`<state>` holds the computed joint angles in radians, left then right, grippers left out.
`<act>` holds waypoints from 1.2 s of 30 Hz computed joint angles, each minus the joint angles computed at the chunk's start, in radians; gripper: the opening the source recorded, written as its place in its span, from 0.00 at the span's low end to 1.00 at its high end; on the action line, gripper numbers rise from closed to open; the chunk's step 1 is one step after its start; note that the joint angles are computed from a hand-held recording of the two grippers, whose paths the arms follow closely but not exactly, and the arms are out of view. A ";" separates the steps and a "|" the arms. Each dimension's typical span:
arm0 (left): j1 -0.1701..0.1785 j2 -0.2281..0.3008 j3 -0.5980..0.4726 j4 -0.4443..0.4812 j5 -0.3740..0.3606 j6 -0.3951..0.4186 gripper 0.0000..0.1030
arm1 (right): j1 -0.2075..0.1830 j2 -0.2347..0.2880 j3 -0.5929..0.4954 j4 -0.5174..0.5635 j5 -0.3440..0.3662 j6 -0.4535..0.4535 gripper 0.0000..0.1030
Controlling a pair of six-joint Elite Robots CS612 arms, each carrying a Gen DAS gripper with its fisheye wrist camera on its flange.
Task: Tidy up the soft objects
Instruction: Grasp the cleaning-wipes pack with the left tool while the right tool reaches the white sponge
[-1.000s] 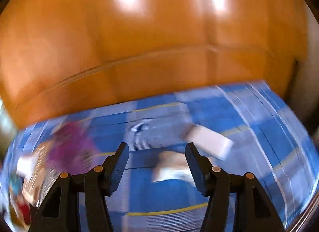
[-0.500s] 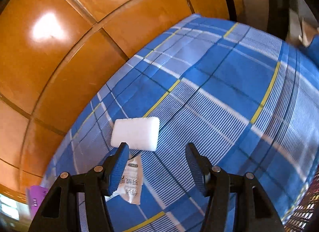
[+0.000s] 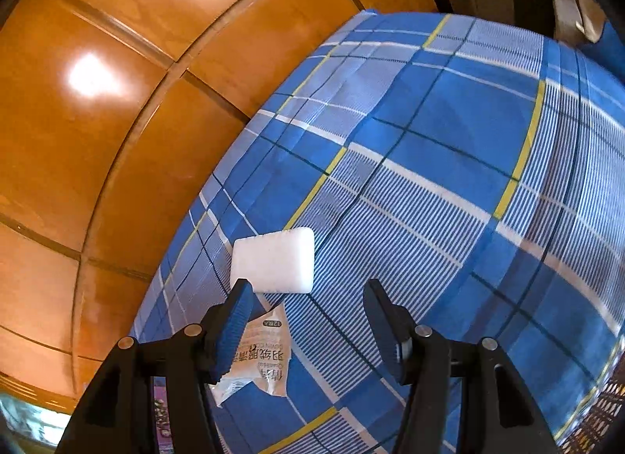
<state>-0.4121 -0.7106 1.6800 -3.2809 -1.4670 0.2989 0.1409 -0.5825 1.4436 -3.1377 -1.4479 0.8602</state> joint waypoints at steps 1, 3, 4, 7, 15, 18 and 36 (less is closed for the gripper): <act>-0.004 0.015 -0.025 0.017 -0.002 0.028 0.83 | -0.002 0.001 0.001 -0.005 0.008 0.005 0.58; -0.008 0.035 -0.055 0.039 0.003 0.060 0.84 | -0.005 0.003 0.004 -0.016 0.026 0.019 0.58; -0.011 0.048 -0.079 0.064 0.003 0.078 0.84 | -0.007 0.003 0.005 -0.020 0.034 0.026 0.58; -0.014 0.081 -0.141 0.123 -0.009 0.125 0.84 | -0.012 0.006 0.008 -0.032 0.061 0.045 0.58; -0.020 0.151 -0.278 0.260 -0.049 0.263 0.86 | -0.022 0.016 0.006 -0.049 0.121 0.071 0.58; -0.021 0.179 -0.335 0.317 -0.082 0.307 0.86 | -0.024 0.018 0.006 -0.051 0.133 0.082 0.58; 0.016 0.132 -0.216 0.312 -0.200 -0.071 0.59 | -0.022 0.016 -0.004 -0.013 0.150 0.048 0.58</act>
<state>-0.3957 -0.5788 1.4640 -2.9692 -1.6669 0.2279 0.1191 -0.5667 1.4400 -3.1510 -1.2977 0.9079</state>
